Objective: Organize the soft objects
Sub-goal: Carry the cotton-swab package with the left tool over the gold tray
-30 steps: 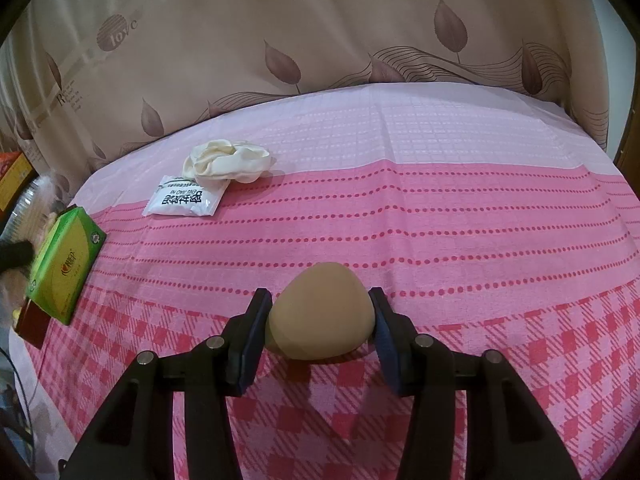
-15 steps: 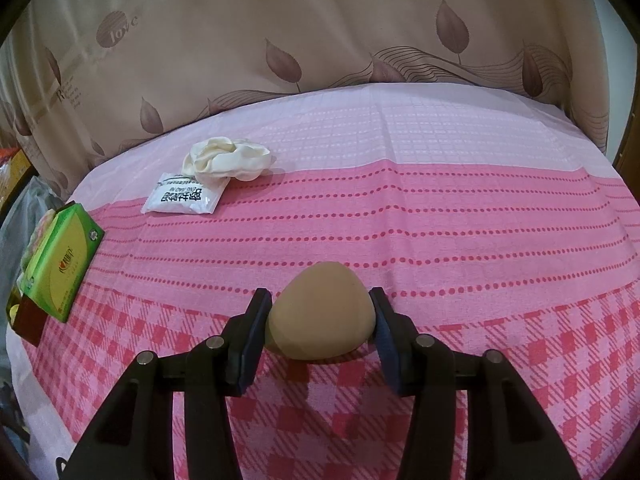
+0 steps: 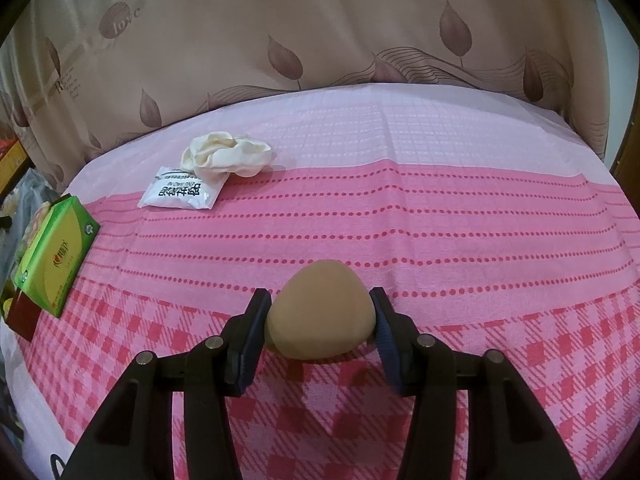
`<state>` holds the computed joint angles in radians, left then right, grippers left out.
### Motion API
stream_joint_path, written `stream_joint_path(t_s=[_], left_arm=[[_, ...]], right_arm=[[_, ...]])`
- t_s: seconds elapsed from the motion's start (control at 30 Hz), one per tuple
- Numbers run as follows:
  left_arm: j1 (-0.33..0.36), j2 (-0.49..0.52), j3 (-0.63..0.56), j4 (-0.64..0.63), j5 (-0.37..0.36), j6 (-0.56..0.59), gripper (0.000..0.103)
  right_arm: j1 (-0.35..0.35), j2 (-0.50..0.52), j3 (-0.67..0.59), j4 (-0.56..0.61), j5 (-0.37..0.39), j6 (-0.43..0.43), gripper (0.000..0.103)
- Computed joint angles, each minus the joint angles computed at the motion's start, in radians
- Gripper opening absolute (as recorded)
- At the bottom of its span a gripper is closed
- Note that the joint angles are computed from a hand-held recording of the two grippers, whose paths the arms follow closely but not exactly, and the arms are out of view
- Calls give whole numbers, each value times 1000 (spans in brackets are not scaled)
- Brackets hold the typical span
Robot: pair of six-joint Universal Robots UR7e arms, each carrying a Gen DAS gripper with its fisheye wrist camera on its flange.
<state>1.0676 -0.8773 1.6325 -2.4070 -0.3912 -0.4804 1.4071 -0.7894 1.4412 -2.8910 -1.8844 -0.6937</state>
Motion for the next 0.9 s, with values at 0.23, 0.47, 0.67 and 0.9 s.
stream_joint_path(t_s=[0.23,0.47,0.67,0.9], left_arm=[[43,16,-16,-97,-33,117,28],[83,39,-70,-51,-42,105,28],[107,49,-87,-13,-53,77,31],[113,46,-98,47,-51,37,46]], right_arm=[[4,5,-2,-6,-12,-10,49],[5,10,-6,-9,-18,-18,49],[6,10,-5,-12,-20,-19,49],[6,16,-10,-15,-27,-30,49]])
